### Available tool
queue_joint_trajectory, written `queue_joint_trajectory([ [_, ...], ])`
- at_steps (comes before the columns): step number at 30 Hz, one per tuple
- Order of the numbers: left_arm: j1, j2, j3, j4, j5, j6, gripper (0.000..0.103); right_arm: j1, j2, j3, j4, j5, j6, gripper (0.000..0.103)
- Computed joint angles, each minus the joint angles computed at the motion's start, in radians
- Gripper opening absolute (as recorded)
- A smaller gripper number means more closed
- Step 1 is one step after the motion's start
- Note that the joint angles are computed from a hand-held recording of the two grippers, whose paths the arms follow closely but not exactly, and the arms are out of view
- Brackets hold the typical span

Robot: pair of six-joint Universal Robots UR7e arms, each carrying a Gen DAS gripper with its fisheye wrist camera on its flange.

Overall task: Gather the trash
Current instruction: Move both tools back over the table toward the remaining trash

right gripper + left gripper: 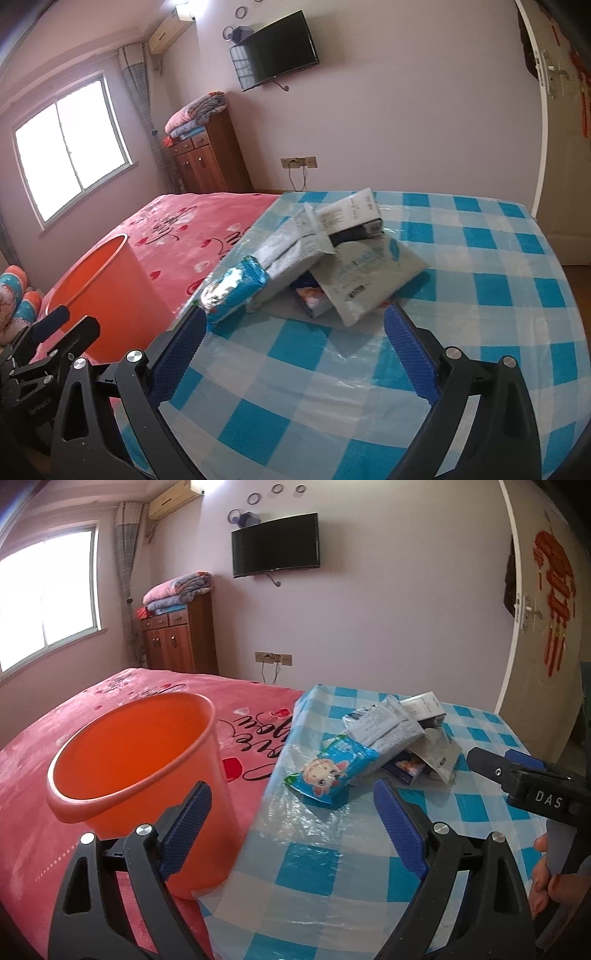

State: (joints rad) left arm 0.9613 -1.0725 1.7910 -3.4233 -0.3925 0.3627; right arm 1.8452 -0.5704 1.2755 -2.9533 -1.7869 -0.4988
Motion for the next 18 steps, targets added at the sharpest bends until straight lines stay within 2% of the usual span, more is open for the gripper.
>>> queue_joint_trajectory([
  [12,-0.001,0.013,-0.003,0.160,-0.022,-0.115,0.090,-0.060,-0.027,0.031,-0.029,0.012,0.024,0.096],
  [18,0.019,0.028,-0.052,0.304,-0.072,-0.208,0.090,-0.100,-0.019,0.012,0.002,0.039,0.046,0.096],
])
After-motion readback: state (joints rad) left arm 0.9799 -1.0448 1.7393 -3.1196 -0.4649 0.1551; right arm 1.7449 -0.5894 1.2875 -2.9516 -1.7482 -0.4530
